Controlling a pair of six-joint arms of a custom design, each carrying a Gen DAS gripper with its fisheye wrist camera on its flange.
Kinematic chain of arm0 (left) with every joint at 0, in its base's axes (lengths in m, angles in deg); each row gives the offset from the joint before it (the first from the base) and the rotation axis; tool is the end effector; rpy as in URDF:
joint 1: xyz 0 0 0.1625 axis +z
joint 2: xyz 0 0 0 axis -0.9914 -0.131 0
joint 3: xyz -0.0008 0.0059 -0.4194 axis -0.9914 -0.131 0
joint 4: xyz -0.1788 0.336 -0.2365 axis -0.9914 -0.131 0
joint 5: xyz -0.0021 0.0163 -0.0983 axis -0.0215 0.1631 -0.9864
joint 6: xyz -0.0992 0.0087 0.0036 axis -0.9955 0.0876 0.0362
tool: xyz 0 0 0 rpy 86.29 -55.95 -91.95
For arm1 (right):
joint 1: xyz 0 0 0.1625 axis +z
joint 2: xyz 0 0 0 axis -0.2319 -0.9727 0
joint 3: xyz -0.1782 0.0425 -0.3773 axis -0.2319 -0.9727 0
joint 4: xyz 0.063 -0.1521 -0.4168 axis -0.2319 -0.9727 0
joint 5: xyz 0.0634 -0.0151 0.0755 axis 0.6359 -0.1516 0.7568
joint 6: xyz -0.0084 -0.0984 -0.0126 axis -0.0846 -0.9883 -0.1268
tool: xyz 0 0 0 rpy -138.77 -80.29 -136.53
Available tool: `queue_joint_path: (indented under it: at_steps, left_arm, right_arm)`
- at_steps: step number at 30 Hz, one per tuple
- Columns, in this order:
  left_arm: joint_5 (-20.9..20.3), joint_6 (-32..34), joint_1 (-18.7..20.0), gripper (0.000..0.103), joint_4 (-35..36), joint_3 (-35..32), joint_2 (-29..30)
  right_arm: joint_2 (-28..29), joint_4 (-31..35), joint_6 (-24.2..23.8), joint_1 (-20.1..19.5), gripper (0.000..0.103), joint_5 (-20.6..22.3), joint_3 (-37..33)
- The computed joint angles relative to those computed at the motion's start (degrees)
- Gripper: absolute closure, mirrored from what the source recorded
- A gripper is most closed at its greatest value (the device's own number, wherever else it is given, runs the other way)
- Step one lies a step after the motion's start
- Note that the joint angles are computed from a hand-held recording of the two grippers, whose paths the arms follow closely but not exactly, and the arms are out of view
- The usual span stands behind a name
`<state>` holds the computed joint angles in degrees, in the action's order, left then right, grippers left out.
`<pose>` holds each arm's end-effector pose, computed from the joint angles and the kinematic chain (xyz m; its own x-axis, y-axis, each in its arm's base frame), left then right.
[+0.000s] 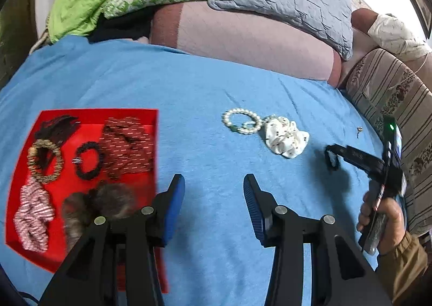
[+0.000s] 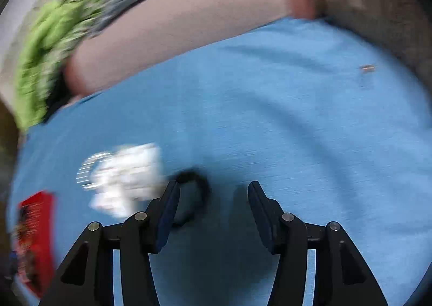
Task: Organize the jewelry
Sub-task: 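Grasp the white polka-dot scrunchie with left tool while right tool grasps black hair tie, then carry scrunchie and hair tie into the red tray and open both tools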
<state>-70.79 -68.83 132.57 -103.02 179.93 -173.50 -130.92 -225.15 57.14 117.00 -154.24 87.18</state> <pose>-0.1708 -0.4940 0.2513 -0.7820 0.3853 -0.4900 0.5687 0.7627 -0.3079 0.1694 -0.4719 0.1979 -0.7271 0.5237 0.4439 -0.0070 0.6409 -0.7676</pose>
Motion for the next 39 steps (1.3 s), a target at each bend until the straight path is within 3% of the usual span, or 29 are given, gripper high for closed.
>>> queue_joint_path:
  at_steps: [3, 7, 16, 20, 24, 25, 26, 28, 30, 32, 36, 39]
  left_arm:
    - [-2.1, -1.2, -0.1, 0.059, 0.0, -1.7, 3.6]
    - [-4.4, -2.6, -0.3, 0.059, -0.8, -4.8, 10.1]
    - [-10.4, -6.1, 1.8, 0.059, 0.2, -14.0, 24.0]
    - [-11.2, -6.2, 2.1, 0.059, 0.7, -16.9, 27.9]
    - [-10.7, -6.6, 2.3, 0.059, -0.5, -17.3, 29.1]
    - [-10.3, -6.7, 2.1, 0.061, -0.6, -17.2, 29.3]
    - [-9.5, -6.7, 2.0, 0.070, -0.7, -17.0, 29.2]
    - [-7.3, -6.3, 1.4, 0.091, 0.1, -16.8, 29.2]
    - [-7.3, -6.2, 1.4, 0.092, 0.0, -16.4, 28.7]
    - [-7.0, -6.5, 1.1, 0.093, 0.2, -15.4, 27.4]
    - [-6.7, -5.2, 0.1, 0.093, 0.0, -11.5, 22.4]
    - [-6.5, -4.0, -0.7, 0.093, 0.2, -8.0, 17.4]
  right_arm:
    - [-3.4, -1.9, -0.5, -1.4, 0.046, 2.1, 2.9]
    - [-5.6, -3.9, -3.4, -3.1, 0.046, 8.9, 4.9]
    - [-6.1, -3.4, -6.2, -5.5, 0.046, 20.1, 5.7]
    - [-5.1, -2.4, -8.3, -4.5, 0.046, 18.1, 5.8]
    - [-2.4, -3.8, -11.4, -2.6, 0.048, 13.2, 5.3]
    - [-1.4, -4.2, -12.5, -2.1, 0.048, 11.4, 4.9]
    - [-0.6, -4.5, -13.1, -1.6, 0.050, 10.0, 4.6]
    - [1.5, -5.1, -14.1, -0.6, 0.059, 6.2, 3.7]
    - [2.6, -5.3, -14.9, 0.1, 0.084, 4.0, 3.2]
    - [2.2, -4.6, -14.0, 0.1, 0.093, 4.8, 3.4]
    - [0.4, -3.1, -11.1, 0.8, 0.093, 6.7, 4.3]
    - [0.1, -3.1, -10.1, 3.2, 0.093, 5.7, 4.6]
